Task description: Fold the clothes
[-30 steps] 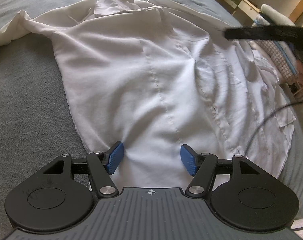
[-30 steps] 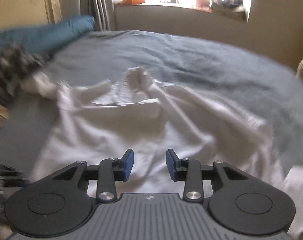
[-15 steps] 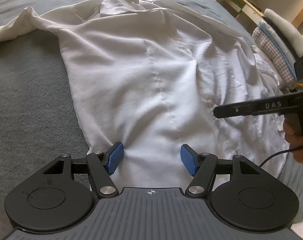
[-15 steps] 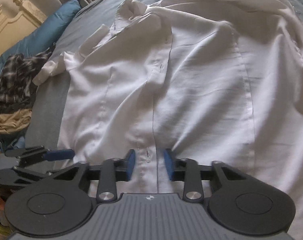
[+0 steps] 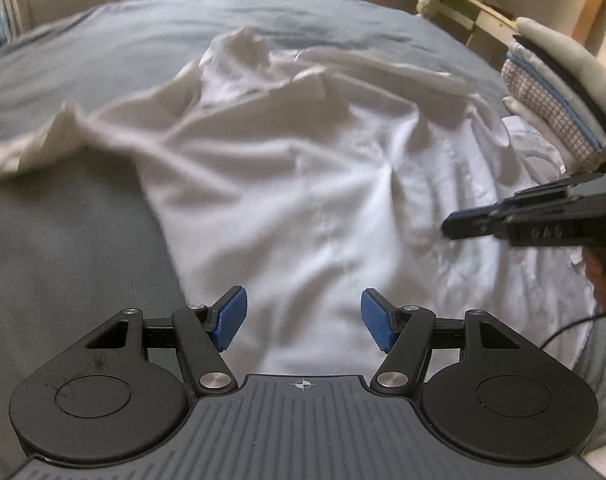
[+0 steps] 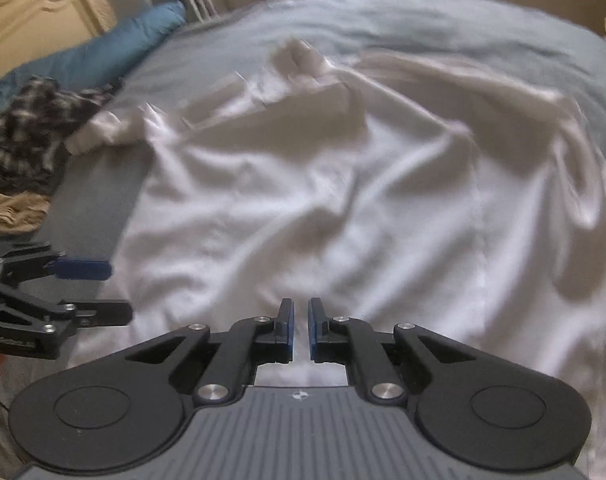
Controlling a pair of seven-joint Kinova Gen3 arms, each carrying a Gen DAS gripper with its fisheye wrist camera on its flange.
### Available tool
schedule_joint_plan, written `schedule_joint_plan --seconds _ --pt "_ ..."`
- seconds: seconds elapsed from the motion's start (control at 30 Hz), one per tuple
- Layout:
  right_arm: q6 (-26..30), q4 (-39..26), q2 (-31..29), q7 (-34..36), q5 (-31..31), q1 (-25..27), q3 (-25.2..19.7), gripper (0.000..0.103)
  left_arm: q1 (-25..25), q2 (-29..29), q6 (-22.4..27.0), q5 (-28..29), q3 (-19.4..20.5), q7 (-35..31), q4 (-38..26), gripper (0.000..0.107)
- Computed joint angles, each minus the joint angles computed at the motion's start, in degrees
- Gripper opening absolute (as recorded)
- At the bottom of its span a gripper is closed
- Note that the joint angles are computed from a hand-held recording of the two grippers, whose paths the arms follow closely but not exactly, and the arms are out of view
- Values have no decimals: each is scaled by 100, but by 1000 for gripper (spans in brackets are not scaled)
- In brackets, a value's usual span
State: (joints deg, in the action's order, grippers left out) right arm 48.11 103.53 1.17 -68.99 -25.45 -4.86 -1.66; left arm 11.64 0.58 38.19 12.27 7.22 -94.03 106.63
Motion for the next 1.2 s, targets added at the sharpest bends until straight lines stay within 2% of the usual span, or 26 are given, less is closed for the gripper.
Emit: schedule_joint_plan --seconds 0.1,0.23,0.3,0.37,0.43,0.5,0.6,0.67,0.73,0.8,0.9,1.07,1.13,1.2 --pt "-40 -74 156 5 13 -57 -54 9 183 385 -333 -269 9 -65 -281 63" --pt "-72 -30 222 -4 110 -105 -131 9 1239 1017 -768 -1201 -831 630 -675 60" --pt "-60 -18 210 -269 497 -212 -162 9 1682 1389 -681 -1623 -1362 1096 -968 58" --pt "-24 -6 195 -586 935 -328 -197 8 2020 1611 -575 -1768 -1865 1562 -1108 60" --pt "86 -31 165 -905 1325 -421 -217 7 2057 1579 -793 -1727 -2023 2028 -959 60" --pt "130 -99 150 -980 1450 -447 -218 8 1847 1524 -920 -2033 -1756 2320 -842 60" --pt "123 -220 147 -917 1462 -445 -207 8 1193 1426 -1097 -2685 -960 2862 -644 60" --pt "-2 -301 212 -744 1185 -328 -213 11 924 1395 -1154 -2921 -625 3064 -577 60" --pt "-137 -390 361 -700 879 -274 -135 22 886 1377 -1203 -2901 -597 3078 -541 60" --pt "-131 -524 602 -574 572 -135 -120 26 925 1363 -1241 -2807 -661 3002 -516 60" --pt "63 -702 887 -608 451 -6 -146 27 932 1384 -1287 -2606 -737 2789 -524 60" --pt "68 -639 840 -549 271 134 -204 27 855 1389 -1322 -2576 -673 2752 -510 60" --pt "84 -631 805 -530 219 161 -207 27 941 1388 -1334 -2490 -787 2674 -507 60" --pt "24 -607 782 -502 245 140 -217 27 860 1388 -1331 -2539 -692 2715 -505 60"
